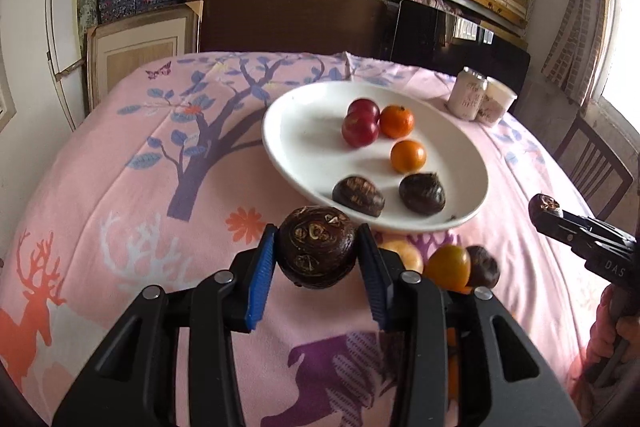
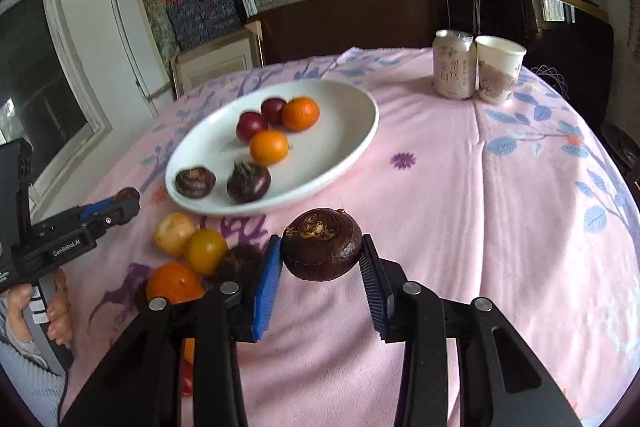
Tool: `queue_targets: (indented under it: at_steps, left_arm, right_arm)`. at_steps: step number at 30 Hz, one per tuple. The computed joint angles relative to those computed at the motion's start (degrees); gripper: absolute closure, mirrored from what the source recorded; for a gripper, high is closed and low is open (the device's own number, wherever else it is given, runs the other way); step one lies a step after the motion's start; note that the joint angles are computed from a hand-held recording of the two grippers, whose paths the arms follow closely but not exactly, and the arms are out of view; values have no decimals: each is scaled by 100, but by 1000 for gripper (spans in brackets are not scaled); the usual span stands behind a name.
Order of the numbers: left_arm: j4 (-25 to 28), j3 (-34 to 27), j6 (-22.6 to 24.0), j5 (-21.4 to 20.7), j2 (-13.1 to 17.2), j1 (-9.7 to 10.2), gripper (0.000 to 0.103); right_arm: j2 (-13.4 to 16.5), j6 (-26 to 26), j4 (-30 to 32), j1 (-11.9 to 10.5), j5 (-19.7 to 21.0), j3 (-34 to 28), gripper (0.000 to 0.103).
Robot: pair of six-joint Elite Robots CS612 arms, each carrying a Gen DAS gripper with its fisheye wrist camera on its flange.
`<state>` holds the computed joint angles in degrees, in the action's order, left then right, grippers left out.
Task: Organize fruits
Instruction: 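Place both dark brown fruits on the white plate and open both tools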
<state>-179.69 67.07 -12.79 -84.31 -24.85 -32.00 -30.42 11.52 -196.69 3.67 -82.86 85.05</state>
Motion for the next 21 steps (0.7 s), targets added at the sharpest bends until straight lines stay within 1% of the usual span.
queue_targets:
  at_steps: [2, 5, 7, 10, 11, 12, 13, 14, 15, 16, 18, 21]
  left_arm:
    - [231, -317, 104, 136, 67, -20, 64]
    - [653, -940, 104, 229, 298, -22, 64]
    - [1024, -1360, 38, 97, 494, 8, 63]
    - [1515, -1852, -79, 8, 765, 41, 63]
    - [1571, -1923, -93, -26, 822, 49, 63]
    - [1617, -1975, -80, -65, 866, 58, 62]
    - [1662, -1999, -47, -66, 888, 61, 60]
    - [1641, -1980, -36, -24, 889, 60, 54]
    - [1538, -1930, -48, -12, 873, 63, 51]
    - [1448, -1859, -75, 3, 838, 66, 50]
    - [1226, -1612, -111, 64, 709, 64, 43]
    - [800, -1069, -74, 258, 456, 32, 38]
  right_arm:
    - [-7, -77, 160, 9, 12, -190, 63]
    - [116, -362, 548, 92, -174, -667, 63]
    - [269, -461, 830, 133, -199, -1018, 63]
    - [526, -414, 1295, 149, -72, -1499, 63]
    - [583, -431, 1340, 170, -143, -1581, 61]
    - [615, -465, 1361, 192, -253, -1624, 46]
    - [626, -478, 1272, 203, -355, -1614, 37]
    - [624, -439, 1051, 211, -462, -1558, 29]
    - [602, -392, 867, 214, -560, -1491, 29]
    - [561, -360, 759, 207, -566, -1420, 29]
    - [440, -239, 509, 171, -431, -1199, 28]
    - [250, -41, 224, 126, -303, -817, 24]
